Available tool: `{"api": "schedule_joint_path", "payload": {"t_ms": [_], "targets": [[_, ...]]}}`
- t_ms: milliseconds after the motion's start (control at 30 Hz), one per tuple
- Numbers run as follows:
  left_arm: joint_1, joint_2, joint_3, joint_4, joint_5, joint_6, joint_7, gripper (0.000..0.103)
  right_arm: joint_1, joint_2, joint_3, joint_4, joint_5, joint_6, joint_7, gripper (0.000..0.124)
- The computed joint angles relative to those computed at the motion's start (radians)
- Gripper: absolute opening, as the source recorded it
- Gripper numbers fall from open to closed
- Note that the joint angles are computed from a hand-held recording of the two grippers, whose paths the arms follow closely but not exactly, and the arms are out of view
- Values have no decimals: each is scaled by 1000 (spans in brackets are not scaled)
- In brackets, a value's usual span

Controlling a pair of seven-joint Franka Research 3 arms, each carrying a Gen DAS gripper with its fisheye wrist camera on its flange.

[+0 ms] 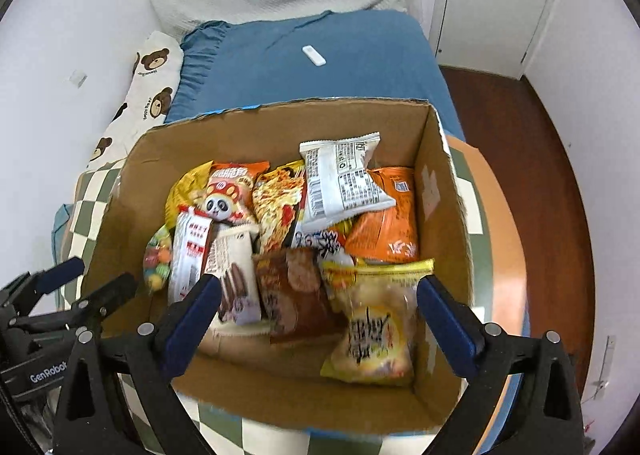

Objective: Organize snacks
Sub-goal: 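Carry both packets into the box and open both tools, then lift both tools away from the box toward the last snacks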

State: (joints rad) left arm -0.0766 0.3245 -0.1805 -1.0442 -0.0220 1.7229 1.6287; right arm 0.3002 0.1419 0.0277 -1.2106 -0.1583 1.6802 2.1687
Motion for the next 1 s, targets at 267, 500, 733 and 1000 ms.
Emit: {"api": "schedule_joint_path", "payload": {"t_ms": [267, 500, 733, 1000], "targets": [[34, -177, 9, -203, -65, 126, 44, 89, 19, -121, 35, -98, -75, 43, 62, 100], [39, -318, 35, -342, -125, 205, 89, 89, 31, -202, 88, -150, -157, 60, 107, 100], [27, -438, 65, -448, -157, 277, 125, 89, 42, -262, 138, -183, -219, 67, 137, 100], [9, -532, 102, -523, -186, 329, 152, 89, 38, -326, 193, -204, -287, 66, 196, 100]]}}
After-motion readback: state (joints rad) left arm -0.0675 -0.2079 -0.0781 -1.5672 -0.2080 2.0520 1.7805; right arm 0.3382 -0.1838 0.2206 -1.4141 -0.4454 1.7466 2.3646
